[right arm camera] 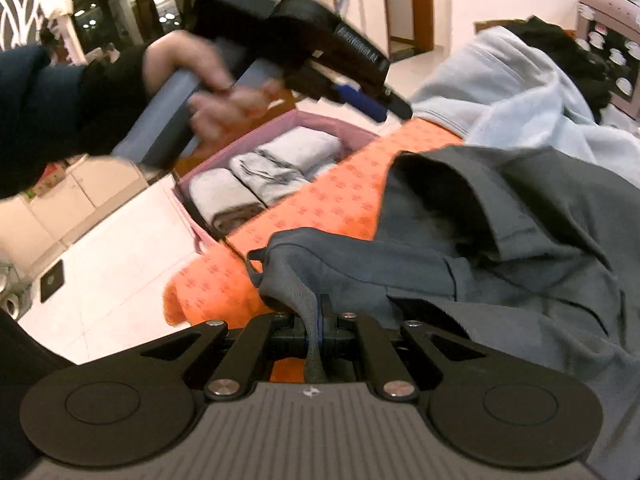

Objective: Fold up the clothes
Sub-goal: 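Lower the dark grey garment onto the orange mat and open both tools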

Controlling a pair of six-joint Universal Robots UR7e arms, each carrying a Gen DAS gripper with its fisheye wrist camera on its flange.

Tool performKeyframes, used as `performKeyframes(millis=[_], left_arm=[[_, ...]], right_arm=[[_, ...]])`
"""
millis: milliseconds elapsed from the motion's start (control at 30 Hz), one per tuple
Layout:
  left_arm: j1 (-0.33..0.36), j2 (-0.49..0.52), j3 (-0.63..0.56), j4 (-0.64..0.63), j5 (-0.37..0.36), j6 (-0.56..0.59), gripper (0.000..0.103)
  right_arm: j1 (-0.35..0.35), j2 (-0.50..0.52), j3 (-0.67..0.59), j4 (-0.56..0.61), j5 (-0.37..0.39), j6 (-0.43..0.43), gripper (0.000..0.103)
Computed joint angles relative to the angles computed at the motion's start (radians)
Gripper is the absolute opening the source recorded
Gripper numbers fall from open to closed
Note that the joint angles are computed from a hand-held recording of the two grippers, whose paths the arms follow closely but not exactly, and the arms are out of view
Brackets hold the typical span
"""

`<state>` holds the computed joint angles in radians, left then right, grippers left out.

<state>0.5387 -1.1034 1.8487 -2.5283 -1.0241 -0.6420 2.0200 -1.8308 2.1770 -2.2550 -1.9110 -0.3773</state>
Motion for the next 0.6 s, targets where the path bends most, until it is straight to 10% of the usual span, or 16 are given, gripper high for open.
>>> performKeyframes(millis=[367,600], left_arm=[[-0.119,-0.171,0.13,0.183,0.074,-0.158,0.057],[-0.175,-0.178,0.141,0.259,0.134,-0.273,0.062]], right_arm=[[-0.002,0.095,-0.042,0.005,0.13,-0.045,0.011],[-0.045,-0.016,-0.081,0.111,0.159,-0.064,0.047]])
